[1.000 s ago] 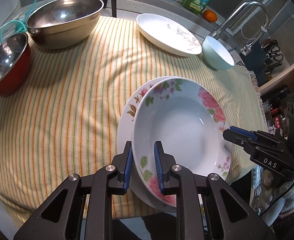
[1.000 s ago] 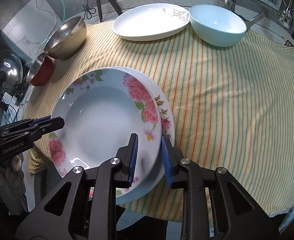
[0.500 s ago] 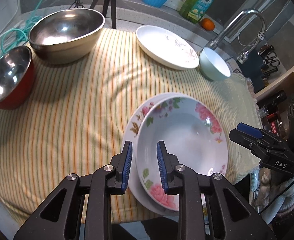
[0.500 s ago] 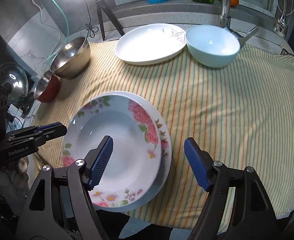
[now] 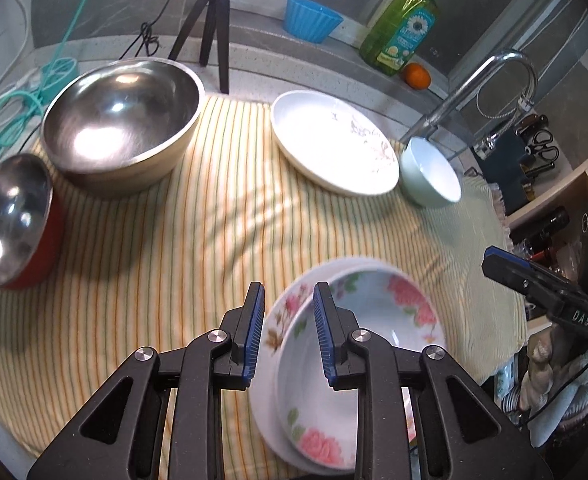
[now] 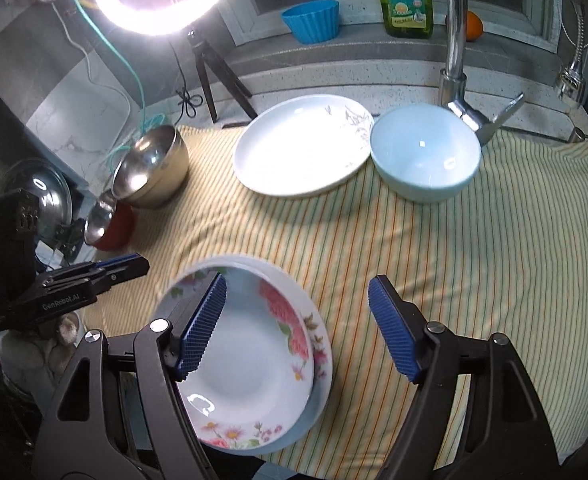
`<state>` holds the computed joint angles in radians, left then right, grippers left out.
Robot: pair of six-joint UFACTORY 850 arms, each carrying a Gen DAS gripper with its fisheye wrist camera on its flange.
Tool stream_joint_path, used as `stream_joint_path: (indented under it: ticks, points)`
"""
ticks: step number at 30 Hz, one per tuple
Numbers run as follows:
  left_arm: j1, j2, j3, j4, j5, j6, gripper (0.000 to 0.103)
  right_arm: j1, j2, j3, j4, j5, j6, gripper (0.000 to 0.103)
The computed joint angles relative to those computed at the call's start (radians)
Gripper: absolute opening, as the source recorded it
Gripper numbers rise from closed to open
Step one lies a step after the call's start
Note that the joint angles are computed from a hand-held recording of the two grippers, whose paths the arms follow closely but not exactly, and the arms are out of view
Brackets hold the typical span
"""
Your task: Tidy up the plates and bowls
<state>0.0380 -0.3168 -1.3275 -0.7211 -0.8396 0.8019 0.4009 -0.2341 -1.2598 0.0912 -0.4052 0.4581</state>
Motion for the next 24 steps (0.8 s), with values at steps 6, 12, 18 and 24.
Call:
stream_joint_path:
  ticks: [6, 12, 18, 24]
  points:
    - [-0.018, -0.064, -0.085, -0.019, -0.006, -0.035, 0.023, -0.062, -0.039, -0.070, 0.203, 0.011, -0.191, 0.076]
    - [-0.038, -0.124, -0.148, -0.048, -0.012, -0.081, 0.023, -0.100, -0.122, -0.198, 0.255, -0.016, -0.288, 0.076]
    - [-0.057, -0.177, -0.201, -0.063, -0.014, -0.143, 0.023, -0.148, -0.237, -0.345, 0.348, -0.088, -0.403, 0.074]
    - [-0.072, -0.227, -0.243, -0.066, -0.022, -0.215, 0.023, -0.198, -0.403, -0.556, 0.365, -0.231, -0.418, 0.062]
